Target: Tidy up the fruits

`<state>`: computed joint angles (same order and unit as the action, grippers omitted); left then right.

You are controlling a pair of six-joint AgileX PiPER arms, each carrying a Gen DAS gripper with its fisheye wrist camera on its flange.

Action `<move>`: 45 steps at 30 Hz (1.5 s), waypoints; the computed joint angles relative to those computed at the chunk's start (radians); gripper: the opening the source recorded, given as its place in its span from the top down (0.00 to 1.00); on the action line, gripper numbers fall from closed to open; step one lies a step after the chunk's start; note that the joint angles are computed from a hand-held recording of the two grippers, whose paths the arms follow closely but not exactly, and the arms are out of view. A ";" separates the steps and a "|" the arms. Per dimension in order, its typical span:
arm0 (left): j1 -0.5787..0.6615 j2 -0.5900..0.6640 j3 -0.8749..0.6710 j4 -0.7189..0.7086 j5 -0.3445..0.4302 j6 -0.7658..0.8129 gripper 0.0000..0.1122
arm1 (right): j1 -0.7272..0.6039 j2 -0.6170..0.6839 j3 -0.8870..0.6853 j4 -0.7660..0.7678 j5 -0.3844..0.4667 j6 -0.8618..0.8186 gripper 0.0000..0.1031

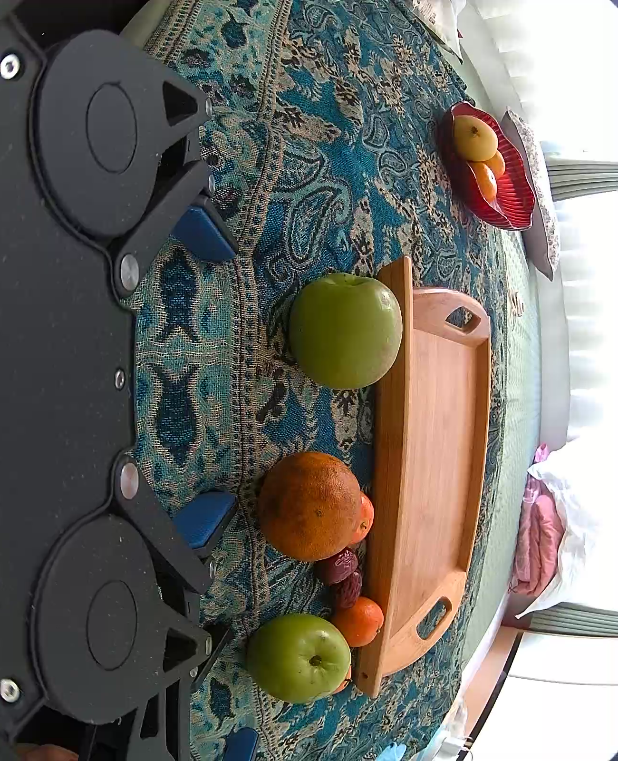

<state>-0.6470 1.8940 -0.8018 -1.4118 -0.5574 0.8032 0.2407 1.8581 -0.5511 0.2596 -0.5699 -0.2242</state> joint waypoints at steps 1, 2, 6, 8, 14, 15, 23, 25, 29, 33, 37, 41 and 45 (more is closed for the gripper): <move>0.000 0.000 0.000 -0.001 0.000 0.001 0.08 | 0.000 0.000 0.000 0.000 0.000 0.000 0.00; 0.001 0.001 0.000 0.002 0.000 -0.001 0.08 | 0.000 0.000 0.000 0.000 0.000 0.000 0.00; 0.000 0.000 0.000 0.001 0.000 0.000 0.08 | 0.000 0.000 0.001 0.000 -0.001 0.000 0.00; 0.001 0.001 0.000 0.003 -0.001 -0.003 0.08 | 0.001 0.001 0.001 0.001 -0.003 0.000 0.00; -0.001 0.001 0.001 0.002 -0.002 -0.002 0.08 | 0.001 0.002 0.002 0.000 -0.006 0.001 0.00; 0.000 0.001 0.000 0.005 -0.001 -0.004 0.08 | 0.001 0.002 0.002 0.000 -0.006 0.001 0.00; -0.001 0.002 0.002 0.007 -0.007 -0.004 0.08 | 0.003 0.003 0.008 0.000 -0.013 0.003 0.00; -0.011 -0.011 -0.003 -0.030 -0.012 0.032 0.08 | 0.007 0.002 0.008 0.015 -0.013 -0.007 0.00; 0.002 -0.021 0.010 0.003 0.003 0.019 0.08 | 0.019 0.001 0.006 0.052 -0.017 -0.039 0.00; 0.014 -0.022 0.051 0.146 -0.002 -0.095 0.08 | 0.030 0.008 0.039 0.032 -0.081 0.008 0.00; 0.013 -0.024 0.064 0.187 -0.021 -0.120 0.08 | 0.037 0.058 0.075 0.016 -0.223 0.041 0.00; -0.015 -0.008 0.070 0.178 -0.130 -0.145 0.08 | 0.051 0.081 0.093 0.028 -0.307 0.052 0.00; 0.011 -0.003 0.086 0.284 -0.181 -0.206 0.08 | 0.042 0.092 0.101 0.000 -0.360 0.060 0.00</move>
<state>-0.6356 1.8914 -0.7159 -1.1280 -0.7384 0.5972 0.2824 1.9505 -0.4497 0.2599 -0.9301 -0.1641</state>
